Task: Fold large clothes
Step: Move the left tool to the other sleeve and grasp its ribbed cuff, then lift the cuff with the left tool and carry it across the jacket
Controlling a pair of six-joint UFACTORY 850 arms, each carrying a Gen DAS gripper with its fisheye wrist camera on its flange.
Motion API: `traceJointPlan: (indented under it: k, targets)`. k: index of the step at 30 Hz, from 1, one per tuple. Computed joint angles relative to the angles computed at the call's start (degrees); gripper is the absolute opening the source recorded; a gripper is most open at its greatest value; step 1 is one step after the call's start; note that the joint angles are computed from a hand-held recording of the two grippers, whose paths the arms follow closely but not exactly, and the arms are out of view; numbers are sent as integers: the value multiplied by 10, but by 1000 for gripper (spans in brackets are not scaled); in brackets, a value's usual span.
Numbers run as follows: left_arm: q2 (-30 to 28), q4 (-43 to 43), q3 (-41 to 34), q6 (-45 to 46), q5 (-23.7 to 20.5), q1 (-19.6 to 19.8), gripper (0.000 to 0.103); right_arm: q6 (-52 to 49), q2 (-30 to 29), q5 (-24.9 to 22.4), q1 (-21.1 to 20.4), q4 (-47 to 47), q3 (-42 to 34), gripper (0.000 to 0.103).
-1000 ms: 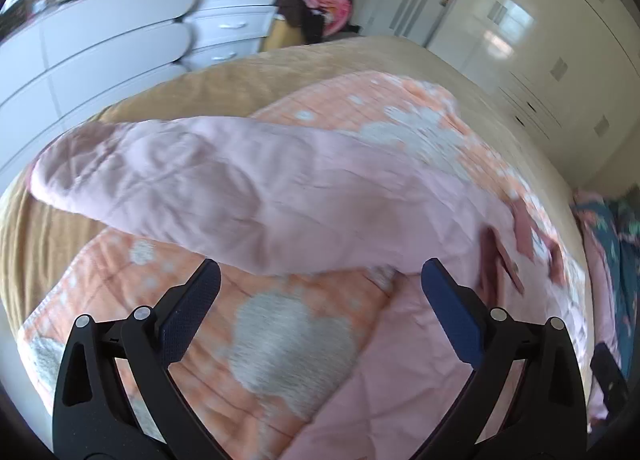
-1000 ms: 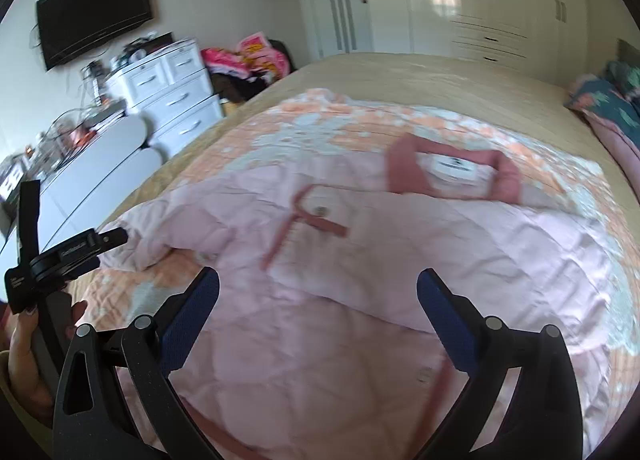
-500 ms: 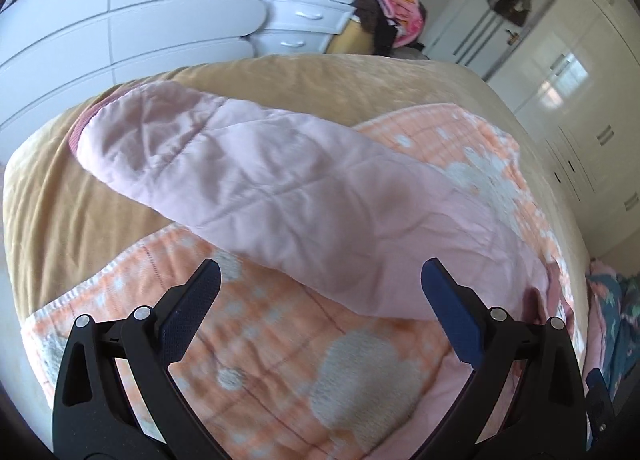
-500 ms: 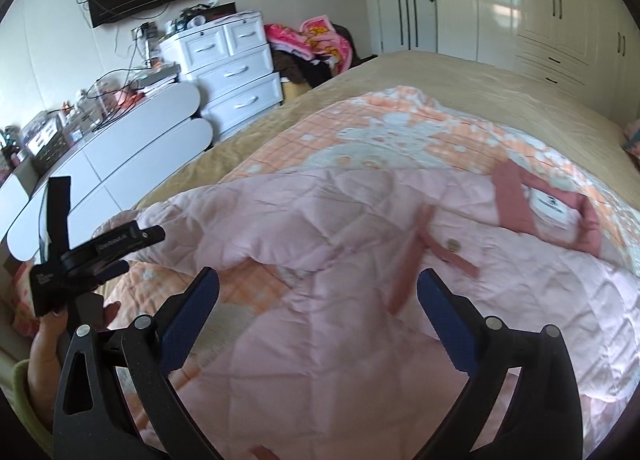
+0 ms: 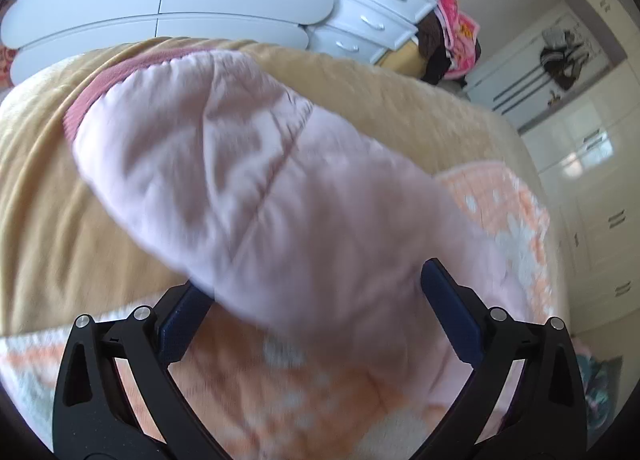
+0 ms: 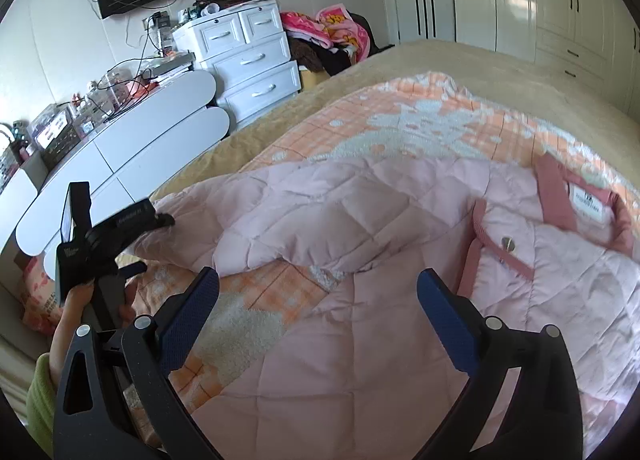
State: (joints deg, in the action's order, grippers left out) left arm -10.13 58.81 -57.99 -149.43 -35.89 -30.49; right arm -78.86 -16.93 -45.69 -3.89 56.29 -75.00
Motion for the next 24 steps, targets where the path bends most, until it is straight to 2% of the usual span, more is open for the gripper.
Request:
traceJointPlan:
  k: [4, 6, 7, 8, 9, 11, 12, 16, 19, 24]
  targets:
    - [6, 53, 15, -48, 8, 12, 94, -5, 1, 6, -4, 0, 6, 99]
    - [14, 94, 27, -79, 15, 13, 75, -3, 2, 8, -9, 0, 7, 99]
    - [19, 102, 31, -85, 9, 11, 70, -2, 2, 6, -13, 1, 7, 99]
    - [22, 108, 32, -91, 2, 9, 59, -2, 2, 5, -18, 4, 7, 99]
    - [26, 122, 35, -103, -8, 5, 43, -1, 2, 5, -23, 6, 6, 99]
    - [42, 178, 45, -148, -32, -6, 25, 0, 3, 1, -33, 9, 6, 99]
    - [47, 199, 48, -163, -39, -10, 21, 0, 4, 1, -40, 11, 7, 99]
    - [61, 255, 42, -175, -76, -33, 17, 2, 10, -2, -69, 17, 10, 99]
    - [59, 280, 21, -164, -87, -45, 15, 19, 10, -15, -94, 8, 3, 99]
    - [30, 273, -57, -61, -100, -74, 13, 19, 24, -5, -137, -6, -1, 99]
